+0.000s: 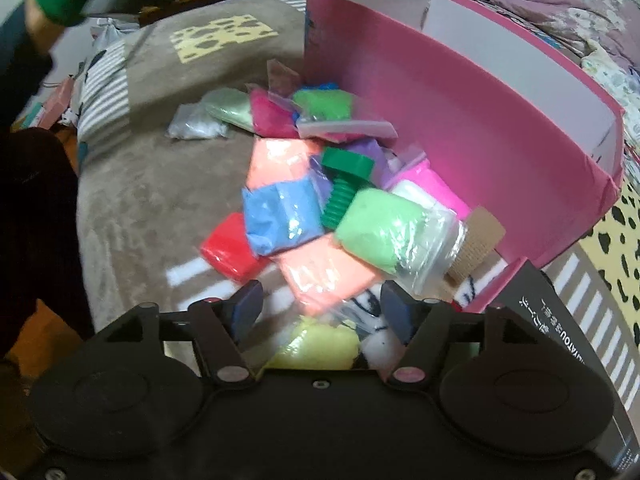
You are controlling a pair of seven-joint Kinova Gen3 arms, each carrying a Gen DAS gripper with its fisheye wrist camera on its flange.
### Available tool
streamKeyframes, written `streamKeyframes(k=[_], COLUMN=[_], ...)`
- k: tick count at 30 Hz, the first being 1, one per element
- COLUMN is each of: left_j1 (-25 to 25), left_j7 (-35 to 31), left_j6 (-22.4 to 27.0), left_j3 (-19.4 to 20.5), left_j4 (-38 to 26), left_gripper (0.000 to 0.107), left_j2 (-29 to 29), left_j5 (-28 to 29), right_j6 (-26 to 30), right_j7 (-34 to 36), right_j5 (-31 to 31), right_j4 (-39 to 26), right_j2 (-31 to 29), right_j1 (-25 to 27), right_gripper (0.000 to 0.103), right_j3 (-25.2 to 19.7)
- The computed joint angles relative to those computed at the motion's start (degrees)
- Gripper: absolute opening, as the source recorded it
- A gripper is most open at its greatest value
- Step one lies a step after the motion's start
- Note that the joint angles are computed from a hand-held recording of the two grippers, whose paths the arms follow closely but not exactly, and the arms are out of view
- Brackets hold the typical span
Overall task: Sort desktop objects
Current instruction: 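Carry the grey bag into the pink box and open the left tool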
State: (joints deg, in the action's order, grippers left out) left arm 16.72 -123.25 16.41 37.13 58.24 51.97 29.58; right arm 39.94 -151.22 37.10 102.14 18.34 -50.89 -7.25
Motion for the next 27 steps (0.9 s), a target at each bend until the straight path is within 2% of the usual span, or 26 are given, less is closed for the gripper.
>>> streamKeyframes(k=[3,7,13,18,21,27], left_j1=[2.6,6.08,13.03,16.5,18.89,21.04], left_j7=[3.32,8.4,18.34,20.44,21.22,22.25], left_j6=[2.45,8.52,18.21,24.33,25.01,26.4], left_j3=[-3.64,-9.19,-20.34,-23.51,-25.95,-27.37], left_j4=[-4.41,-11.19,-22.65,-29.35,-30.45,-31.67], left_gripper=[0.042,0.042,0.042,0.042,0.042,0.043], left_j2=[1.52,3.79,6.96,9.15,9.14,9.46], left_j5=[-0.07,-0.67,-6.57,-11.49,-14.82,-18.48], right_j6=[2.96,5.45,8.95,11.22,12.02,12.61], right_j7=[4.35,11.07,18.61,23.27,25.01,25.65], right_j5=[-1.2,-3.39,-5.16,-6.24,-6.79,-6.9], right_j4=[-2.04,-3.75,-5.78,-7.04,-7.63,-7.39], right_j2=[0.91,1.65,2.68,3.64,3.55,2.36], right_j1=[0.35,1.12,0.52,0.04,0.03,0.4], right_gripper=[0.07,0.07,0.07,0.07,0.07,0.07], right_j3=[-0.93,-1.84,-2.09,-2.17,-1.98,-1.62])
